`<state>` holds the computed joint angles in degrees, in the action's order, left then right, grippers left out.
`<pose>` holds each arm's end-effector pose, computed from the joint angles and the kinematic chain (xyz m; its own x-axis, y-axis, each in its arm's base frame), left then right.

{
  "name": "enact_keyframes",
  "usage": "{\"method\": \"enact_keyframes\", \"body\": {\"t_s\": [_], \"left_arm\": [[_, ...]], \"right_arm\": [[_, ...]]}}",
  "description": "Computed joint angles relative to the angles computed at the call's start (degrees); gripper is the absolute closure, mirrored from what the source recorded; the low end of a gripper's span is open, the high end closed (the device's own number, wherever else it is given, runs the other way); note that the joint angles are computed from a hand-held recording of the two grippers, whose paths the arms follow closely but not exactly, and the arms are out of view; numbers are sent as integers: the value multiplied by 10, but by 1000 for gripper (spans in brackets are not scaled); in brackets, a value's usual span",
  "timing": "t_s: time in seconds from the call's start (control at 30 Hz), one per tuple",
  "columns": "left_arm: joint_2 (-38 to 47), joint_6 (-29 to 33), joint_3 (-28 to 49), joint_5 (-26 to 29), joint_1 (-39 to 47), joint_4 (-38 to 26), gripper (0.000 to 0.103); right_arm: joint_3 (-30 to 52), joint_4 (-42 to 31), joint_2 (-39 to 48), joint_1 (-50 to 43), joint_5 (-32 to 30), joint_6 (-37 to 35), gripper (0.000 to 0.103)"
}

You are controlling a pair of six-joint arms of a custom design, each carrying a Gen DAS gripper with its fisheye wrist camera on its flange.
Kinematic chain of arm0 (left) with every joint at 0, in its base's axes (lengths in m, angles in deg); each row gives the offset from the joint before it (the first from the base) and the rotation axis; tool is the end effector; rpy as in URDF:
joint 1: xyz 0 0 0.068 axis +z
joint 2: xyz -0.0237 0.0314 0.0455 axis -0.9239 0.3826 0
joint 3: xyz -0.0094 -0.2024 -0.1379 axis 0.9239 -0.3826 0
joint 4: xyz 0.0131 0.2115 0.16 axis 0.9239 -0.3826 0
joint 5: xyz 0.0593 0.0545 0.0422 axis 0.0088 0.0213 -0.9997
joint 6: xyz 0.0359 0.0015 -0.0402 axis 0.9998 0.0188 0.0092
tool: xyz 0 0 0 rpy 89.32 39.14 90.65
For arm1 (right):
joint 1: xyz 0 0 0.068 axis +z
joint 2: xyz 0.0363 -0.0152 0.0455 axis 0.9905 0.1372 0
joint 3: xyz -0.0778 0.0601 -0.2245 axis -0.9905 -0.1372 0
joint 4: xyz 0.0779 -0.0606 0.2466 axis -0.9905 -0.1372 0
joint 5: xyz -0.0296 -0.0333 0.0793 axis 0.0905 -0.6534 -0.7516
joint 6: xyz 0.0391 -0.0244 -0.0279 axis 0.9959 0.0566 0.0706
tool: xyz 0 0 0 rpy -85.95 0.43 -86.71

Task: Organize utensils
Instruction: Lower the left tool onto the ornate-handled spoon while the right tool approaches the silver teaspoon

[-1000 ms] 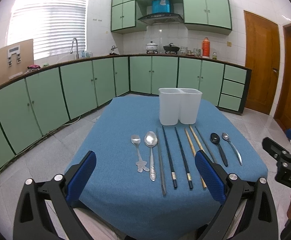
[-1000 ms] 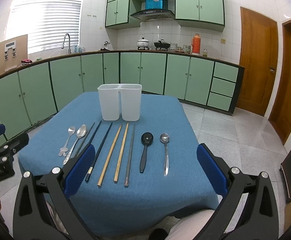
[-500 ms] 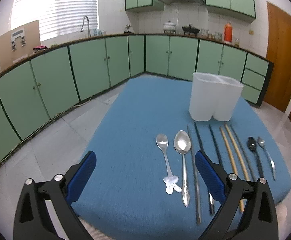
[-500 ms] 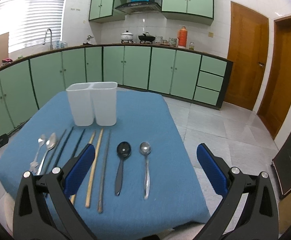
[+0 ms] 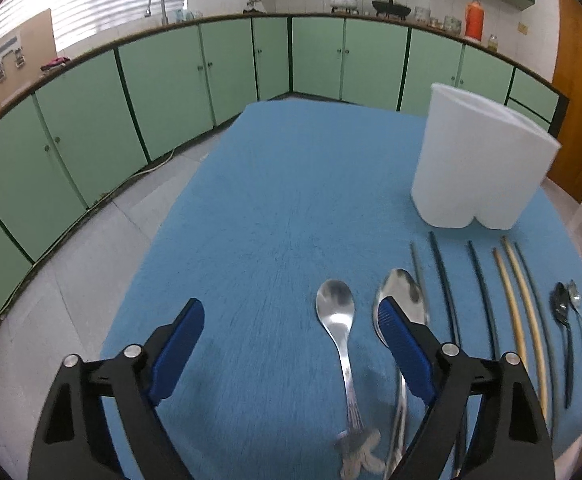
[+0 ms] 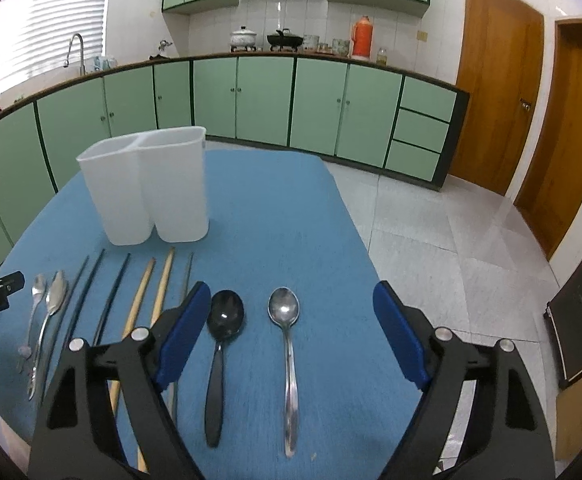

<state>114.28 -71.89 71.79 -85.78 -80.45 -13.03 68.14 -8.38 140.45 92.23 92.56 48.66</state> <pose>0.2866 -0.0538 0.2393 -0.7401 -0.1963 -0.6432 -0.2785 0.9600 0.0274 0.2688 0.0425 0.2696 -0.6253 -0.1081 -0.7729 -0.0563 0.9940 -0.0935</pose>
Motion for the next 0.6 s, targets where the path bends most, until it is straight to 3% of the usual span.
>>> {"method": "enact_keyframes", "body": {"t_s": [0.6], "left_arm": [[113, 13, 59, 42, 39, 15, 27]], "right_arm": [[20, 29, 62, -9, -16, -7, 26]]}}
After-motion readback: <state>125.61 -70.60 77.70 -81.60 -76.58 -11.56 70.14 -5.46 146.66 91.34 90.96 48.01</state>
